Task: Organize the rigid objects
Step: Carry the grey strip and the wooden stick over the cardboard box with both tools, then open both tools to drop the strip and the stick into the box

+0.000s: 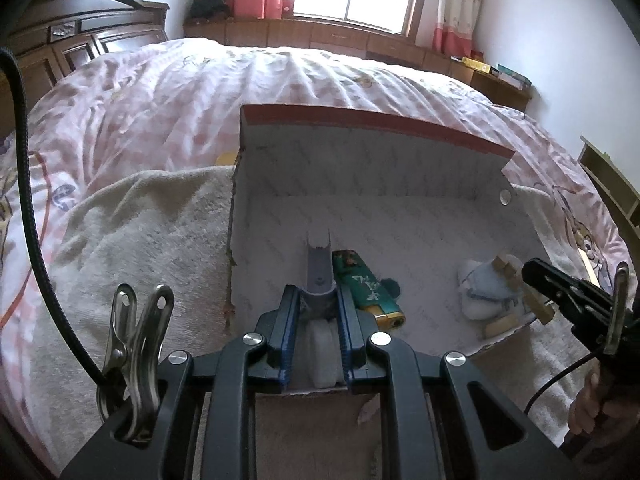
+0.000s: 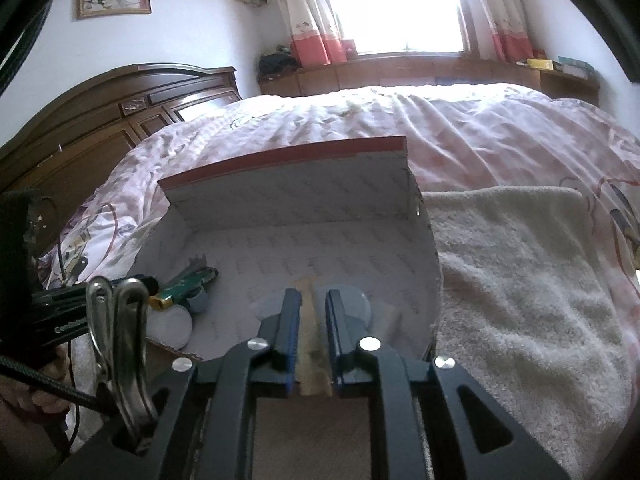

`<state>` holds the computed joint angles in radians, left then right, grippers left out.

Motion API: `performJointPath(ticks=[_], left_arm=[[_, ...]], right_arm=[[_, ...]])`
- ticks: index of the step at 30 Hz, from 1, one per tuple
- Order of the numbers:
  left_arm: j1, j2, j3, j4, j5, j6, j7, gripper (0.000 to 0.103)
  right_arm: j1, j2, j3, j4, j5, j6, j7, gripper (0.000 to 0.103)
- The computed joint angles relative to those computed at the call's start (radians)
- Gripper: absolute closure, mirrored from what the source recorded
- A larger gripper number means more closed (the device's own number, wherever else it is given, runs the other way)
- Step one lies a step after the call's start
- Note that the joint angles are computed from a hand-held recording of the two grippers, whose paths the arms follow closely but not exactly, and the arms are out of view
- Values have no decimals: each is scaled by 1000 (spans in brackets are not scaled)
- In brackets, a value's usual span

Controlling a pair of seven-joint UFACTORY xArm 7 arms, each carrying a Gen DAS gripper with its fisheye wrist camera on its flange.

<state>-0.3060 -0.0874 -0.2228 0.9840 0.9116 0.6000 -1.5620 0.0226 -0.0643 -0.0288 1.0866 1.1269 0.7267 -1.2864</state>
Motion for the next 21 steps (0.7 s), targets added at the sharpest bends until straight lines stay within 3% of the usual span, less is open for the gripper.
performJointPath(ticks=[2, 8, 21], left_arm=[[-1, -5, -1, -2, 2, 5, -1, 85], [-4, -14, -8, -7, -6, 16, -3, 85], [-9, -51, -38, -28, -12, 41, -14, 85]], right_arm=[[1, -4, 1, -6, 6, -8, -3, 72], [5, -24, -5, -25, 41, -13, -27, 59], [12, -75, -30, -69, 59, 4, -35, 54]])
